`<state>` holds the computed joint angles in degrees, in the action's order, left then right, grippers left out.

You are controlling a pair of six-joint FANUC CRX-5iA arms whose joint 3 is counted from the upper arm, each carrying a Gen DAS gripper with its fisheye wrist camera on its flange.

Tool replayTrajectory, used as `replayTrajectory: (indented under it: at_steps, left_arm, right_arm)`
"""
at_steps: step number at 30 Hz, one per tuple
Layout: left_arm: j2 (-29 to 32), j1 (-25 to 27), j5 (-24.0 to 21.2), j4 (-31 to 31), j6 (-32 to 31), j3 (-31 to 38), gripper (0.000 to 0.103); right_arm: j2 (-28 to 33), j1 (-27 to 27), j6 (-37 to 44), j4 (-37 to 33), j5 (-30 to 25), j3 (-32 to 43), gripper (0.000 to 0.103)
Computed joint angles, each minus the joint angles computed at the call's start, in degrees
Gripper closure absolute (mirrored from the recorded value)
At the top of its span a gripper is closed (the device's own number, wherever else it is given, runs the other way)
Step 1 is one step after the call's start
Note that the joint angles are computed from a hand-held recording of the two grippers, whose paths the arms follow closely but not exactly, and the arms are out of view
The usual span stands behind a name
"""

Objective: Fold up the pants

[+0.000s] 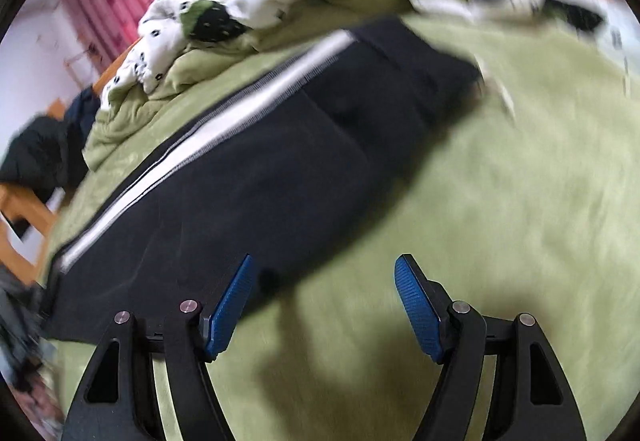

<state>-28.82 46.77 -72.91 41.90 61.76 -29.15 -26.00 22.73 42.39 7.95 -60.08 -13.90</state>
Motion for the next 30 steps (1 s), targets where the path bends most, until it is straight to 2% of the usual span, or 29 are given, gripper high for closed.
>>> replayTrajectory:
  at_steps: [2,5,10,11,12,13,14,15,16,17,20,23,26,30]
  left_arm:
    - [-1.09,0.37,1.64,1.61,-0.90,-1.64,0.022]
    - [1.56,-1.23,3.21,2.53,2.44,-0.54,0.018]
    - [5.64,-5.46,10.68,2.17,8.65,1.26,0.019]
    - [6.33,-5.96,12.14,2.28,9.75,1.53,0.020]
    - [7.18,-6.99,14.61,1.76,12.13,2.07,0.025]
    - [8.06,-7.57,15.78,0.78,13.98,2.94,0.031]
    - [9.07,-8.11,16.27,-0.52,15.43,4.08,0.051]
    - [10.58,-8.83,16.32,-3.19,17.54,6.13,0.076]
    - [12.10,-9.21,15.58,-5.77,18.81,8.26,0.087]
    - [12.67,-8.98,14.82,-5.42,18.21,8.64,0.090]
    - [10.93,-8.21,14.21,-4.92,17.15,8.31,0.092]
    - [8.07,-7.05,11.50,-4.80,14.17,8.16,0.092]
    - [4.35,-4.21,5.99,-2.78,10.28,6.70,0.092]
    - [-3.03,0.72,-4.29,-2.40,3.65,3.38,0.092]
  right_arm:
    - [-1.15,-0.64,-2.19,-0.28,3.55,-2.11,0.029]
    - [0.57,-2.67,-1.71,-2.49,7.74,-1.44,0.018]
    - [8.31,-4.73,1.24,-3.50,10.33,3.38,0.021]
    - [10.29,-4.88,-0.25,-1.80,11.06,4.09,0.029]
    - [11.61,-5.06,-1.91,-0.49,11.04,4.77,0.047]
    - [13.11,-5.48,-3.72,0.46,11.00,5.67,0.059]
    - [14.36,-6.87,-4.23,-1.08,12.14,6.64,0.076]
    - [14.97,-7.64,-4.53,-2.19,13.08,7.22,0.082]
    - [15.06,-8.21,-5.11,-2.78,14.33,7.26,0.084]
    - [14.91,-8.21,-5.65,-2.38,14.94,7.22,0.085]
    - [12.76,-7.30,-4.01,-0.27,14.85,6.75,0.088]
    - [10.52,-7.61,-2.50,-1.52,12.51,7.34,0.089]
    - [7.14,-8.34,-0.09,-2.58,8.39,7.35,0.089]
    - [0.61,-11.97,4.10,-5.23,2.65,5.81,0.089]
